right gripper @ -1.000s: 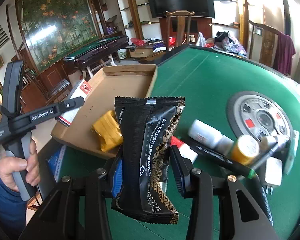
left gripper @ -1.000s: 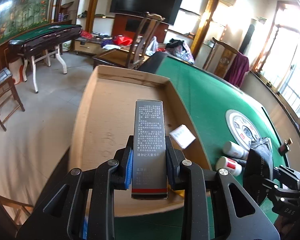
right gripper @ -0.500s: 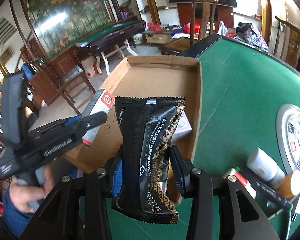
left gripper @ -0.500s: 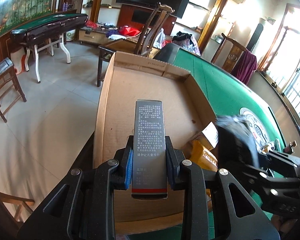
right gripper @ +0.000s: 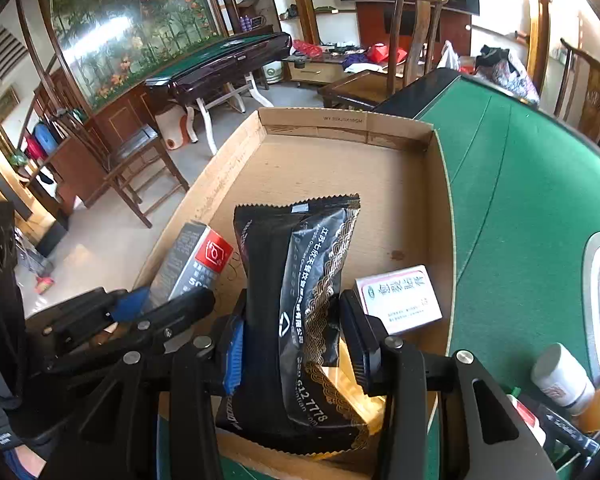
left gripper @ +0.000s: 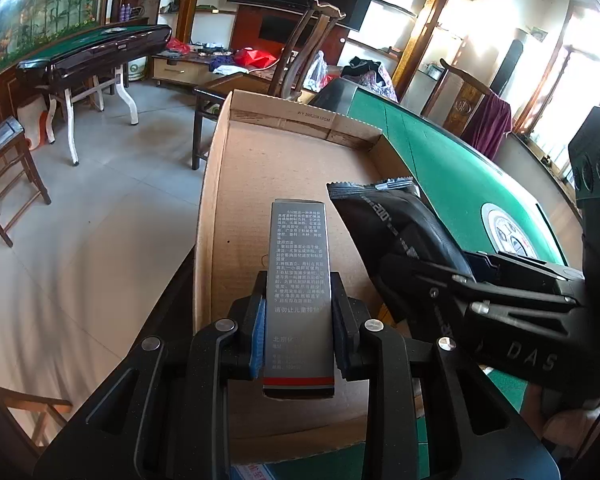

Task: Organize objects
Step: 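Open the left tool to drop the white box while the right tool releases the black bag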

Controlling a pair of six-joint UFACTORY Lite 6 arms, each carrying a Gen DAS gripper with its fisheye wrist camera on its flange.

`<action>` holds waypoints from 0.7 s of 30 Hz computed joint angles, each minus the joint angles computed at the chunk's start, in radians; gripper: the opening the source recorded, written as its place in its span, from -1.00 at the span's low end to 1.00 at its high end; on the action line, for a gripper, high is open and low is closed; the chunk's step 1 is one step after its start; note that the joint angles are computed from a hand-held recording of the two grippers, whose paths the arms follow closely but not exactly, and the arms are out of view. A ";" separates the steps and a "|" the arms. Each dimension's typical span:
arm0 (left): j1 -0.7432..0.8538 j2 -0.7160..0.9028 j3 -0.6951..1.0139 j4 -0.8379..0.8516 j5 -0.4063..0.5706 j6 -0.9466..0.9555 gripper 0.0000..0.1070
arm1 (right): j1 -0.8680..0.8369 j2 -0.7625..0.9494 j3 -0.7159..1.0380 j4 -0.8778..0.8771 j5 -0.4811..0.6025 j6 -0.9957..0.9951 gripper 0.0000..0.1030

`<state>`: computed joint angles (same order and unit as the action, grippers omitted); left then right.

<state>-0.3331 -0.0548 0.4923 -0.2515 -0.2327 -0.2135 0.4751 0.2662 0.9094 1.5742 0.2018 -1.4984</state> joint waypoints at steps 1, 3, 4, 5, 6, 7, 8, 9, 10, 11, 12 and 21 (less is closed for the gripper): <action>-0.001 -0.008 -0.004 0.005 0.001 -0.001 -0.50 | 0.000 0.004 0.005 0.005 -0.007 -0.007 -0.16; -0.011 -0.019 -0.010 -0.041 -0.002 0.042 -0.50 | -0.001 0.017 0.020 -0.011 -0.018 0.006 -0.16; -0.011 -0.022 -0.011 -0.041 -0.001 0.043 -0.50 | 0.001 0.026 0.031 -0.017 -0.020 0.015 -0.16; -0.011 -0.024 -0.013 -0.029 -0.001 0.035 -0.50 | 0.001 0.027 0.034 -0.024 -0.021 0.022 -0.16; -0.010 -0.024 -0.015 -0.023 0.000 0.032 -0.50 | 0.002 0.024 0.033 -0.015 -0.025 0.013 -0.16; -0.008 -0.021 -0.014 -0.015 0.002 0.025 -0.50 | 0.002 0.022 0.032 -0.017 -0.025 0.012 -0.16; -0.008 -0.017 -0.012 -0.004 0.004 0.017 -0.50 | -0.001 0.023 0.034 -0.022 -0.021 0.014 -0.16; -0.008 -0.013 -0.009 0.001 0.008 0.013 -0.50 | -0.004 0.023 0.035 -0.033 -0.019 0.025 -0.16; -0.007 -0.012 -0.007 0.005 0.011 0.009 -0.50 | -0.009 0.027 0.040 -0.064 -0.015 0.058 -0.16; -0.007 -0.014 -0.009 0.005 0.011 0.006 -0.50 | -0.016 0.029 0.045 -0.099 -0.006 0.098 -0.15; -0.007 -0.017 -0.012 0.010 0.007 -0.002 -0.50 | -0.025 0.030 0.049 -0.123 0.008 0.122 -0.15; 0.003 -0.084 -0.041 -0.002 0.042 -0.001 -0.44 | -0.074 -0.031 0.014 -0.117 0.105 0.128 0.05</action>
